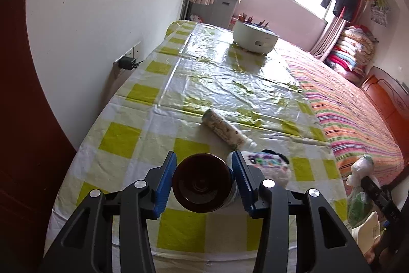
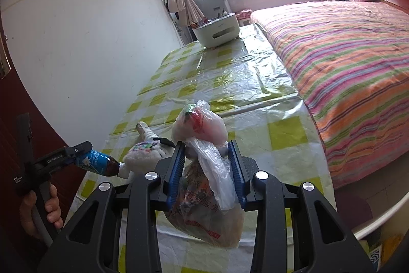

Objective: Collect trash
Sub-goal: 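Lift the bottle with the left gripper while the right lifts the plastic bag toward the bin, then hold the bottle and plastic bag over the cream bin with both grippers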

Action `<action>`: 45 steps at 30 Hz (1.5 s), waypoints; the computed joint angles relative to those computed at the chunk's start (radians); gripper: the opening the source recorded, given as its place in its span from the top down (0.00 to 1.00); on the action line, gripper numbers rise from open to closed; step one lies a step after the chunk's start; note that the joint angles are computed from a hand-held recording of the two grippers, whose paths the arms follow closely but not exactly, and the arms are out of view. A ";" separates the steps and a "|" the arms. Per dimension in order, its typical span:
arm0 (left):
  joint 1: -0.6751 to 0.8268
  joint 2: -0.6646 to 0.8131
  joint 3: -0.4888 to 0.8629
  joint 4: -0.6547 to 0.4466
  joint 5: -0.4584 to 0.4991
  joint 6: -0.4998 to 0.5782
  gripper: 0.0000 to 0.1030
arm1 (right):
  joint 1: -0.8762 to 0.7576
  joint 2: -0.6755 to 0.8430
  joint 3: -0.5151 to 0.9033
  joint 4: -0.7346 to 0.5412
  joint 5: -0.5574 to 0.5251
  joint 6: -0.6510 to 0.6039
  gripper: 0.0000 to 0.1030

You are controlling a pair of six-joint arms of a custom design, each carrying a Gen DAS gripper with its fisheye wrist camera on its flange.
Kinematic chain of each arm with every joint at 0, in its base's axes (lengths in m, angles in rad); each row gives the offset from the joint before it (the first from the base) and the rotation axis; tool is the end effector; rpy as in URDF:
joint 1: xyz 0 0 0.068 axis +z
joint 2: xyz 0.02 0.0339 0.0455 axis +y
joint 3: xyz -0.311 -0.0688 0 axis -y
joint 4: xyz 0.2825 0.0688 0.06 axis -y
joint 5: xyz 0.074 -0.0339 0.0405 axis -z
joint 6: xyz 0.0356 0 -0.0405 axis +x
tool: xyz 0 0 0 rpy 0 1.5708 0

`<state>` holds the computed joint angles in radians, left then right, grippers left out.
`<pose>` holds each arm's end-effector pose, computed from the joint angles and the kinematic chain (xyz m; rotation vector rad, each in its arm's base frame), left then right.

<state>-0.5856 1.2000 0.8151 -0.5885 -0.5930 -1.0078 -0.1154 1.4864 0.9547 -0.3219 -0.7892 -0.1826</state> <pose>0.2193 -0.1215 0.2673 -0.6983 2.2190 -0.0153 0.3335 -0.0132 0.2572 -0.4197 2.2009 0.7885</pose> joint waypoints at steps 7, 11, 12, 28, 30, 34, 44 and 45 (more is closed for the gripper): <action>-0.037 0.012 0.014 0.011 -0.022 0.011 0.58 | -0.033 -0.021 -0.002 -0.002 -0.028 0.000 0.67; -0.067 0.027 0.032 0.019 -0.033 0.020 0.58 | -0.057 -0.049 -0.012 -0.005 -0.043 -0.009 0.67; -0.076 0.032 0.038 0.021 -0.037 0.022 0.58 | -0.064 -0.053 -0.013 -0.006 -0.047 -0.012 0.67; -0.217 0.137 0.148 0.064 -0.071 0.064 0.58 | -0.220 -0.104 -0.034 -0.057 -0.143 -0.064 0.67; -0.239 0.162 0.168 0.071 -0.070 0.073 0.58 | -0.253 -0.109 -0.039 -0.065 -0.159 -0.077 0.67; -0.284 0.221 0.221 0.083 -0.071 0.089 0.58 | -0.316 -0.103 -0.044 -0.093 -0.185 -0.111 0.67; -0.364 0.395 0.364 0.134 -0.031 0.146 0.58 | -0.473 -0.054 -0.044 -0.116 -0.226 -0.167 0.67; -0.371 0.411 0.377 0.137 -0.028 0.150 0.58 | -0.491 -0.047 -0.040 -0.118 -0.229 -0.174 0.67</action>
<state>-0.9563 1.6109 1.1925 -0.4514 -0.6214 -0.8577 -0.6066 1.4393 0.9148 -0.4397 -1.0186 -0.3562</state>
